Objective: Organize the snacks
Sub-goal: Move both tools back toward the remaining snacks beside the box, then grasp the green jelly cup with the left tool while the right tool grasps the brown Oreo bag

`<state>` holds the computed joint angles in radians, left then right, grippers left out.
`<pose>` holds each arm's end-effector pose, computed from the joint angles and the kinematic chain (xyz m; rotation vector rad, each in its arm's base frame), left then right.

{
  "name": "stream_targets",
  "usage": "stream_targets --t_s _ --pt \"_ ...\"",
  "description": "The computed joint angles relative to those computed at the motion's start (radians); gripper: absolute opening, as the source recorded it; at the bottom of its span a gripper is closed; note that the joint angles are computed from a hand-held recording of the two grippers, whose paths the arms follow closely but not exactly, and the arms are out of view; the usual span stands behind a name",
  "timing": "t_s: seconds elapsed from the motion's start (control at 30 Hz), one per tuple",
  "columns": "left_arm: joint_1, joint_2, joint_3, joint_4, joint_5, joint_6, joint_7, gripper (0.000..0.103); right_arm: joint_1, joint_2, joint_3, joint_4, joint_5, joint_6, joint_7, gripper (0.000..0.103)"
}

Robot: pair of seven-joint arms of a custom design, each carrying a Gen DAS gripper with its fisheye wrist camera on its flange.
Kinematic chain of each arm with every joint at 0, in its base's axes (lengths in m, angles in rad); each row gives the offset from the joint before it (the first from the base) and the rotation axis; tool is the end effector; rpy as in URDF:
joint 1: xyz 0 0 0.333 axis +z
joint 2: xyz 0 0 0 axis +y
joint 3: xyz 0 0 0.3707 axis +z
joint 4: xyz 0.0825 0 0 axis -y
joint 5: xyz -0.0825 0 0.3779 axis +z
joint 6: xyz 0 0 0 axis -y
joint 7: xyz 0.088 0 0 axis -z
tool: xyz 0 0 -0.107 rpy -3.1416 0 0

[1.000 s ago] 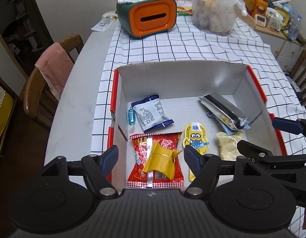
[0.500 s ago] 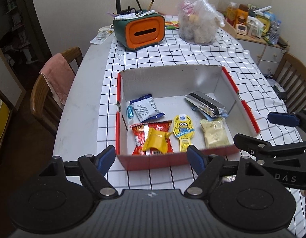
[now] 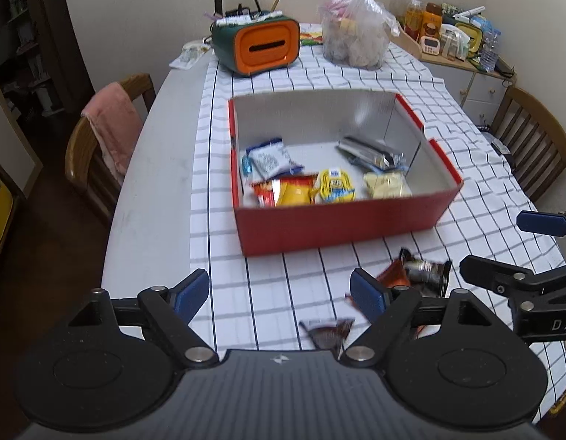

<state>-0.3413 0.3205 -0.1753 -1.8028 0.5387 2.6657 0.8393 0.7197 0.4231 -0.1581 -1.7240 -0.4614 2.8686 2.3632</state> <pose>0.5978 -0.3403 0.4847 -1.7132 2.0392 -0.6614 0.5873 0.4216 0.4747 -1.8887 1.5327 -0.5221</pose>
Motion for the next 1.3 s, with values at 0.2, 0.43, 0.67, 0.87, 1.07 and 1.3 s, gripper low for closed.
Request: stream_targets --t_s 0.2,0.43,0.67,0.87,1.07,1.3 --pt "-0.011 -0.028 0.000 -0.079 0.024 0.024 -0.049 0.084 0.011 -0.023 -0.004 -0.067 -0.007 0.011 0.039 0.102" --pt "-0.022 0.012 -0.034 -0.087 -0.033 0.002 -0.018 0.084 -0.038 -0.015 0.039 -0.094 0.064 0.012 0.003 0.102" --pt "-0.074 0.063 -0.014 -0.063 -0.020 -0.063 -0.077 0.084 -0.081 0.005 0.089 -0.100 0.171 -0.001 -0.129 0.102" --pt "-0.088 0.086 -0.020 -0.063 -0.025 -0.060 -0.126 0.084 -0.128 0.052 0.155 -0.054 0.285 -0.023 -0.307 0.101" --pt "-0.093 0.105 -0.030 -0.066 -0.058 -0.034 -0.169 0.084 -0.147 0.112 0.192 0.027 0.377 -0.082 -0.487 0.093" --pt "-0.098 0.134 -0.036 -0.046 -0.104 -0.027 -0.212 0.084 -0.160 0.177 0.214 0.120 0.460 -0.160 -0.611 0.083"
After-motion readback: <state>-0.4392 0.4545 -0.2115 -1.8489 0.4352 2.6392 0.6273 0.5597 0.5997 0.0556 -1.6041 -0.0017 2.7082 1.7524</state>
